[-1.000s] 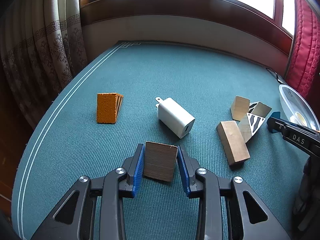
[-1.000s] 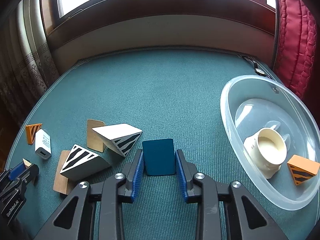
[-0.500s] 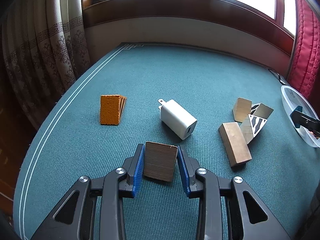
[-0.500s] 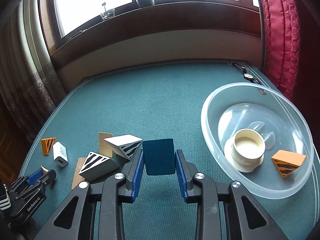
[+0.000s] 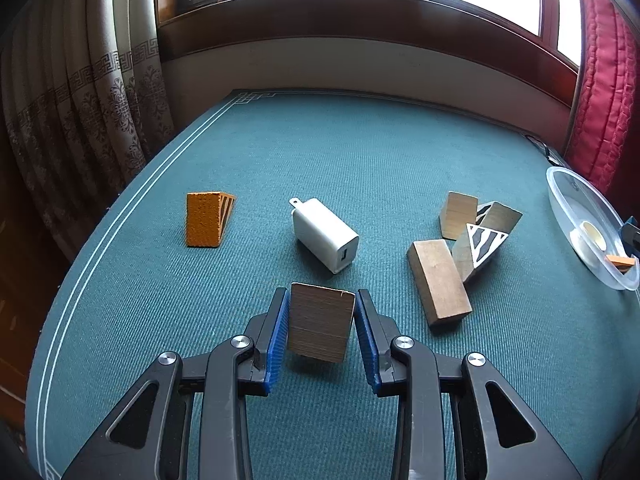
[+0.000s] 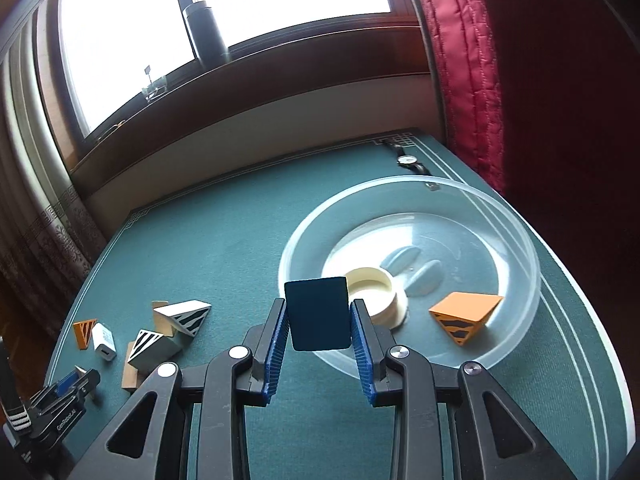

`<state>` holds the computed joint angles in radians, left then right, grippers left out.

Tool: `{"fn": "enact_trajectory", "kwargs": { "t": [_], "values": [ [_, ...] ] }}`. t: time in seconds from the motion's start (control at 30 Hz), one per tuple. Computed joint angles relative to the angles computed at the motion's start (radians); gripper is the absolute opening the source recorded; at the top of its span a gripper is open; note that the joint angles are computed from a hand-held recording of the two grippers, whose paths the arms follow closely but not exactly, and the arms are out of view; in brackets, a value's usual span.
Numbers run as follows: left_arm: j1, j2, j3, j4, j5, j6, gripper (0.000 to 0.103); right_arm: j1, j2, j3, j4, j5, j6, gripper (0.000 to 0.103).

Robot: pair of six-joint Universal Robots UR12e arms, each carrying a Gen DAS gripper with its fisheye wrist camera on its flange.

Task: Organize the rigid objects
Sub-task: 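Carry the dark blue block into the clear basin and open the right gripper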

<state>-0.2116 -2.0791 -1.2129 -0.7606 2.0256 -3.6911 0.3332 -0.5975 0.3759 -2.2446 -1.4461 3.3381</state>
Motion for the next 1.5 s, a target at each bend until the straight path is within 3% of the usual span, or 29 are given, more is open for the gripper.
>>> {"fn": "enact_trajectory", "kwargs": {
  "t": [0.37, 0.7, 0.77, 0.83, 0.9, 1.27, 1.5],
  "values": [
    [-0.018, -0.020, 0.045, -0.017, 0.000, 0.014, 0.034, -0.025, -0.009, 0.033, -0.024, -0.050, 0.048, 0.035],
    [-0.043, -0.066, 0.133, -0.038, 0.006, 0.064, 0.034, -0.036, -0.070, 0.165, -0.136, -0.152, 0.071, 0.041],
    [-0.048, -0.080, 0.158, -0.038, 0.000, 0.087, 0.034, -0.037, -0.078, 0.186, -0.160, -0.174, 0.085, 0.044],
    [-0.054, -0.100, 0.195, -0.042, -0.008, 0.111, 0.034, -0.036, -0.087, 0.208, -0.186, -0.199, 0.107, 0.055],
    [-0.060, -0.124, 0.238, -0.046, -0.019, 0.136, 0.034, -0.035, -0.094, 0.228, -0.211, -0.218, 0.124, 0.061],
    [-0.089, -0.310, 0.566, -0.122, -0.076, 0.258, 0.034, -0.033, -0.099, 0.252, -0.245, -0.245, 0.141, 0.065],
    [-0.102, -0.487, 0.887, -0.244, -0.105, 0.307, 0.034, -0.034, -0.097, 0.251, -0.242, -0.238, 0.152, 0.066]
  ]
}}
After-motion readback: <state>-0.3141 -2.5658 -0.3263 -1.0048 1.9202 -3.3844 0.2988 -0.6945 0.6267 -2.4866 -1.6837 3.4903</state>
